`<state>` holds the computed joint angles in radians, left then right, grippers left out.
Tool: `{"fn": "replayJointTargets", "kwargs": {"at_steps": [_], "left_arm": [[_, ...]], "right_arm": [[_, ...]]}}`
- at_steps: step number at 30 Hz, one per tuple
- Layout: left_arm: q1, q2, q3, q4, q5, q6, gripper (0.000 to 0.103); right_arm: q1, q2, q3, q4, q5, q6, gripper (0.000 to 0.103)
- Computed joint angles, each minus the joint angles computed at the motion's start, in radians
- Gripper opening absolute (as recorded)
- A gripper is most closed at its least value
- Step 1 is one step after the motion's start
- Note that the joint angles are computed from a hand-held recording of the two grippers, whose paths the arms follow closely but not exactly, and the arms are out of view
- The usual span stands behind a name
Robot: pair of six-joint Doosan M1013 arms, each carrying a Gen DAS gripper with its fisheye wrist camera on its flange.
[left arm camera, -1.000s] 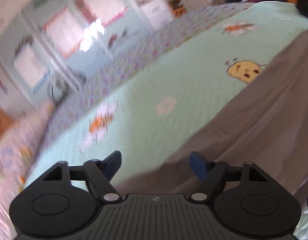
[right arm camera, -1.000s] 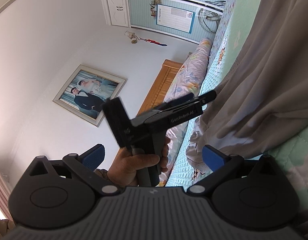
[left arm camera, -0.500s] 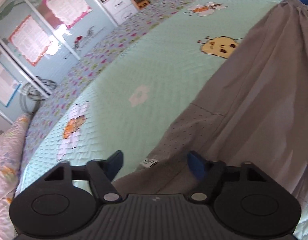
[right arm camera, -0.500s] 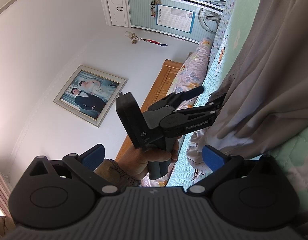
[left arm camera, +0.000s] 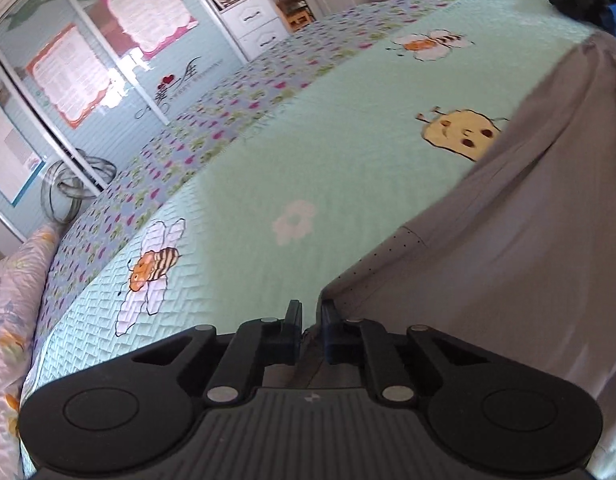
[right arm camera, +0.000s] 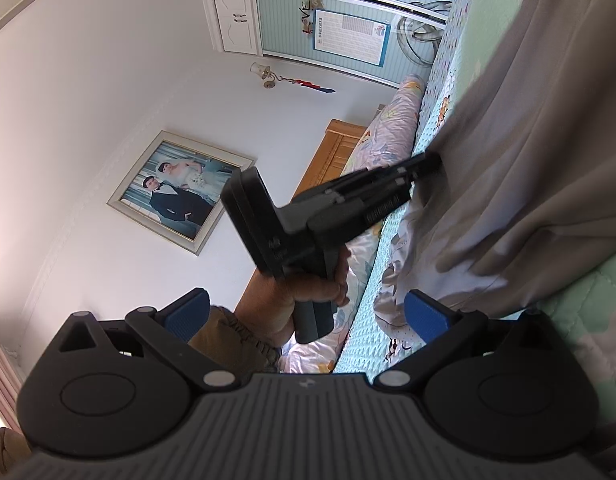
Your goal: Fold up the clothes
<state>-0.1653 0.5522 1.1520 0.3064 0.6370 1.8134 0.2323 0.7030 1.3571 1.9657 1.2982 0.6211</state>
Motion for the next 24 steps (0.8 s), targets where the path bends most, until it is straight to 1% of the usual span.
{"fn": "replayJointTargets", "kwargs": {"at_steps": [3,8,9,10,11,12,14,15,16,17,18,19,20,21,23,24], "left_arm": [[-0.001,0.016,-0.018,0.043,0.001,-0.045,0.007],[-0.010,0.055,-0.060,0.165,0.019,-0.167,0.006],[-0.013,0.065,-0.070,0.206,0.029,-0.195,0.006],[-0.016,0.075,-0.081,0.245,0.041,-0.221,0.003],[-0.017,0.088,-0.097,0.274,0.069,-0.244,0.001],[-0.017,0.101,-0.114,0.301,0.097,-0.265,0.001],[-0.013,0.105,-0.112,0.314,0.099,-0.283,0.002],[-0.015,0.100,-0.101,0.349,0.092,-0.321,0.010],[-0.018,0.094,-0.090,0.383,0.086,-0.360,0.015],[-0.016,0.082,-0.075,0.393,0.062,-0.397,0.024],[-0.011,0.063,-0.059,0.373,0.030,-0.418,0.030],[-0.005,0.045,-0.043,0.353,-0.002,-0.438,0.032],[0.001,0.030,-0.032,0.315,-0.021,-0.422,0.045],[0.007,0.014,-0.023,0.254,-0.027,-0.370,0.065],[0.013,-0.018,0.008,0.240,-0.036,-0.343,0.085],[0.017,-0.035,0.028,0.234,-0.045,-0.336,0.088]], "right_arm": [[-0.001,0.000,0.002,0.001,0.003,-0.002,0.103],[-0.001,0.000,0.006,0.004,0.004,-0.005,0.103],[-0.001,0.000,0.007,0.004,0.005,-0.006,0.103],[0.000,0.000,0.006,0.004,0.004,-0.006,0.103],[0.000,0.000,0.005,0.005,0.003,-0.005,0.103],[0.001,0.000,0.004,0.005,0.002,-0.004,0.103],[0.001,0.000,0.002,0.005,0.001,-0.003,0.103],[0.001,0.000,0.002,0.005,0.002,-0.002,0.103],[0.001,0.001,0.002,0.006,0.003,-0.002,0.103],[0.001,0.001,0.002,0.007,0.004,-0.001,0.103],[0.001,0.002,0.003,0.009,0.005,0.001,0.103],[0.001,0.002,0.002,0.011,0.006,0.003,0.103],[0.001,0.003,0.002,0.012,0.007,0.004,0.103],[0.001,0.003,0.001,0.014,0.008,0.007,0.103],[0.000,0.004,0.000,0.017,0.010,0.012,0.103],[-0.001,0.005,0.001,0.018,0.011,0.014,0.103]]}}
